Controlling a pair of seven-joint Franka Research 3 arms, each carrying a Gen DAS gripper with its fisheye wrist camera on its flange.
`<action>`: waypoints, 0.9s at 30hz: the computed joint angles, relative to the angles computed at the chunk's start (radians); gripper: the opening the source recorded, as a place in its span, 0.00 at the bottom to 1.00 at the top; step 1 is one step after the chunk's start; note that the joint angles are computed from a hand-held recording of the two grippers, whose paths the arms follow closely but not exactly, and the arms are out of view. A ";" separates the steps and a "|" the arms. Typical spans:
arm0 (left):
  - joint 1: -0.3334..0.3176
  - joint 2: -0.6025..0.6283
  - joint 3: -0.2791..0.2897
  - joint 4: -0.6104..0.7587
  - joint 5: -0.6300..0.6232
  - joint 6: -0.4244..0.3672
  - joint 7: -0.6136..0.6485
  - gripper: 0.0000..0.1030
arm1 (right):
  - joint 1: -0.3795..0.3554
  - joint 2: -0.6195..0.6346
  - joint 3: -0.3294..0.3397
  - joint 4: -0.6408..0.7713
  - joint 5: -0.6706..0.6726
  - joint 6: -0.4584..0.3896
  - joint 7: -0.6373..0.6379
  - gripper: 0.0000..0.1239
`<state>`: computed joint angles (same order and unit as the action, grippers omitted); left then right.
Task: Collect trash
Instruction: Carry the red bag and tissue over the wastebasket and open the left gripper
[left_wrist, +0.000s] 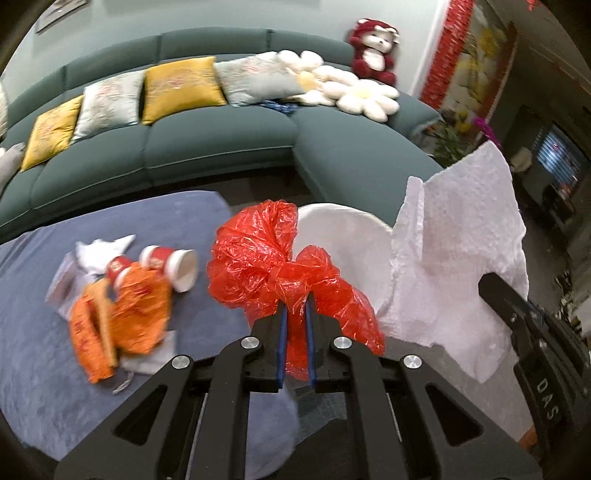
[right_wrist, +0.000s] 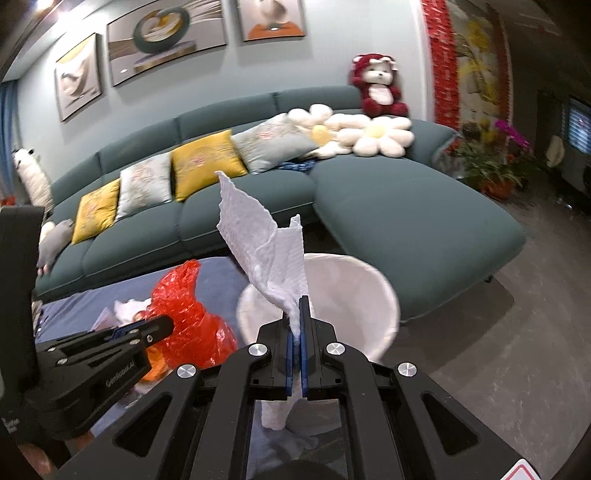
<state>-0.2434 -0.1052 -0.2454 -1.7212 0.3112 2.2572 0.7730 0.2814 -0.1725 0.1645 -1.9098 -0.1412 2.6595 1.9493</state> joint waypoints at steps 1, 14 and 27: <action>-0.005 0.034 -0.005 0.035 -0.001 -0.002 0.014 0.08 | -0.006 0.000 -0.006 -0.003 0.000 0.002 0.004 0.02; -0.072 0.326 0.007 0.348 0.006 -0.079 0.101 0.08 | -0.050 0.044 -0.054 0.013 0.047 0.006 -0.007 0.02; -0.100 0.383 0.052 0.402 0.067 -0.050 0.057 0.58 | -0.039 0.128 -0.075 0.085 0.039 0.001 -0.002 0.02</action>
